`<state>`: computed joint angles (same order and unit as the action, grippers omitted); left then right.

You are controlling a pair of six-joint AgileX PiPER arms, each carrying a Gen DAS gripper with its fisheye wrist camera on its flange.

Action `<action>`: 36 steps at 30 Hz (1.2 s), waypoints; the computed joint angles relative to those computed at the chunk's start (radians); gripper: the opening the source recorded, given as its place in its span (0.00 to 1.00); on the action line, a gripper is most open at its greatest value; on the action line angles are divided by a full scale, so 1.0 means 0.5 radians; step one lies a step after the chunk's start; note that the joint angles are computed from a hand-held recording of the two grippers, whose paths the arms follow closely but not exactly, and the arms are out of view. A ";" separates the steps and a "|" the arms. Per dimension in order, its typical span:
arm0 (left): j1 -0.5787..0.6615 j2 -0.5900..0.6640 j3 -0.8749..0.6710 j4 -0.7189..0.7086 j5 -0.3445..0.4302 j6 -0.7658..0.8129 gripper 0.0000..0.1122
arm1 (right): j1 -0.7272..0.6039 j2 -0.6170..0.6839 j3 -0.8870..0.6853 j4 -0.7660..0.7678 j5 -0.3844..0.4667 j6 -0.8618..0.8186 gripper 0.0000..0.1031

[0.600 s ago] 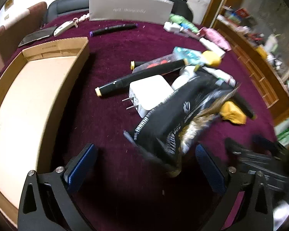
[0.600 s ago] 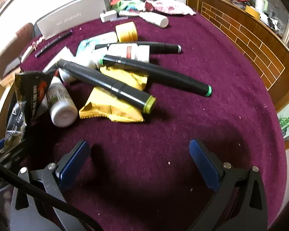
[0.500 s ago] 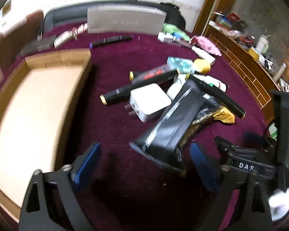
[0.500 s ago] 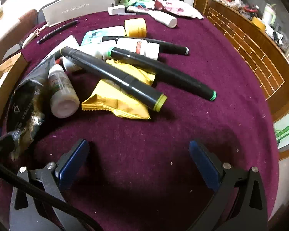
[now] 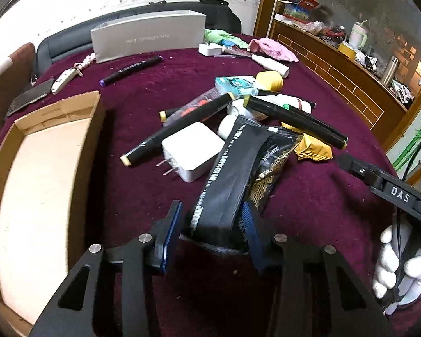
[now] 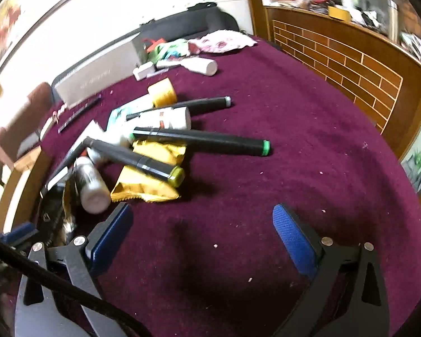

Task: Organize objects
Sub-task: 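Grasp the black snack bag with the left gripper and lift it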

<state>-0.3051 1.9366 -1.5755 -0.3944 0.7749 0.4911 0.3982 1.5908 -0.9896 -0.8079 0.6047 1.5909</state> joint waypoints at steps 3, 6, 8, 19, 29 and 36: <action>-0.045 0.023 -0.020 0.031 -0.017 -0.044 0.34 | -0.028 -0.008 0.009 -0.032 -0.049 0.038 0.97; -0.088 0.055 -0.081 0.053 0.008 -0.059 0.34 | -0.010 -0.053 0.058 -0.103 -0.064 0.117 0.97; -0.124 0.075 -0.121 0.124 0.020 -0.111 0.34 | 0.009 -0.093 0.106 -0.168 -0.076 0.209 0.97; -0.294 0.173 -0.211 0.333 0.038 -0.254 0.36 | -0.029 -0.178 0.222 -0.252 -0.175 0.388 0.97; -0.351 0.137 -0.038 0.430 -0.289 -0.366 0.43 | -0.016 -0.170 0.209 -0.234 -0.138 0.380 0.97; -0.096 -0.043 0.078 -0.154 -0.149 0.052 0.34 | -0.012 -0.162 0.195 -0.198 -0.101 0.354 0.97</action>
